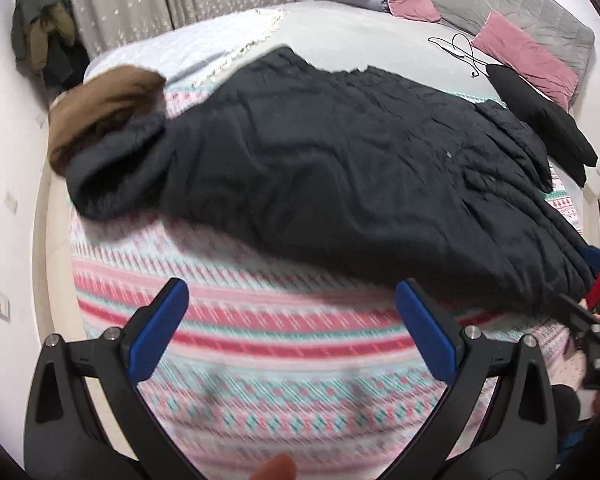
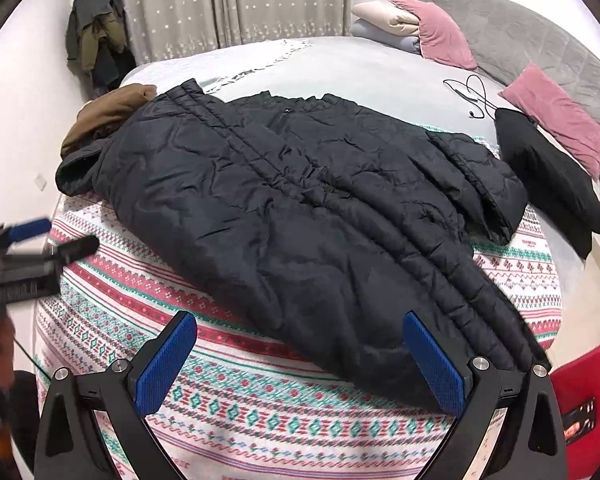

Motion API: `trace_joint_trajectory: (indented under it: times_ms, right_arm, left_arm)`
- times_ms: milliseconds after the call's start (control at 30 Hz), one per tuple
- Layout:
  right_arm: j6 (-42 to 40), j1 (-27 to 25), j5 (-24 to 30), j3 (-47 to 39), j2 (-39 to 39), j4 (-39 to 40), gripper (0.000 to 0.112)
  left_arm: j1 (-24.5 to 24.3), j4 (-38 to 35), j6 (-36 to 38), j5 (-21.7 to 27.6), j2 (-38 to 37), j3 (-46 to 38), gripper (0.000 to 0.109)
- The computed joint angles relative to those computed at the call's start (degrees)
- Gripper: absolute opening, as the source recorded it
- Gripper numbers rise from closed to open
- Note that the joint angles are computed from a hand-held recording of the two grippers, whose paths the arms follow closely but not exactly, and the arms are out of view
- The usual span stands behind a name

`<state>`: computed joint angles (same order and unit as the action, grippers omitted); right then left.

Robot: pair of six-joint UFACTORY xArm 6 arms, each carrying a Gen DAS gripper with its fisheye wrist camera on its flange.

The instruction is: Fold large clothes

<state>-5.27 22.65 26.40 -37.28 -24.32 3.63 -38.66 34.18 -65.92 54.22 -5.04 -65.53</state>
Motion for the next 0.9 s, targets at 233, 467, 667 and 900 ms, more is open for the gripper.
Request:
trace_joint_trajectory:
  times_ms: [233,467,667,900]
  right_arm:
    - [-10.62,-6.08,4.88,-6.07,5.0,10.75,0.103]
    - [-13.71,-8.31,9.15,-13.04,12.61,12.45,0.103]
    - [-13.92,-8.61,10.13,-15.28,16.51,12.43,0.103]
    - [-14.11,-9.32,11.25,-15.18,16.61,13.65,0.103]
  left_arm:
    - [9.08,-0.06,11.76,-5.62,3.86,-4.6,0.103]
    - [17.61,-13.73,29.05,-15.59,13.99,-13.55,0.103]
    - [19.75,-25.03,37.41,-17.17,20.02,-17.77,0.057]
    - [17.89,-24.91,38.19,-23.31,8.62,-5.44,0.009]
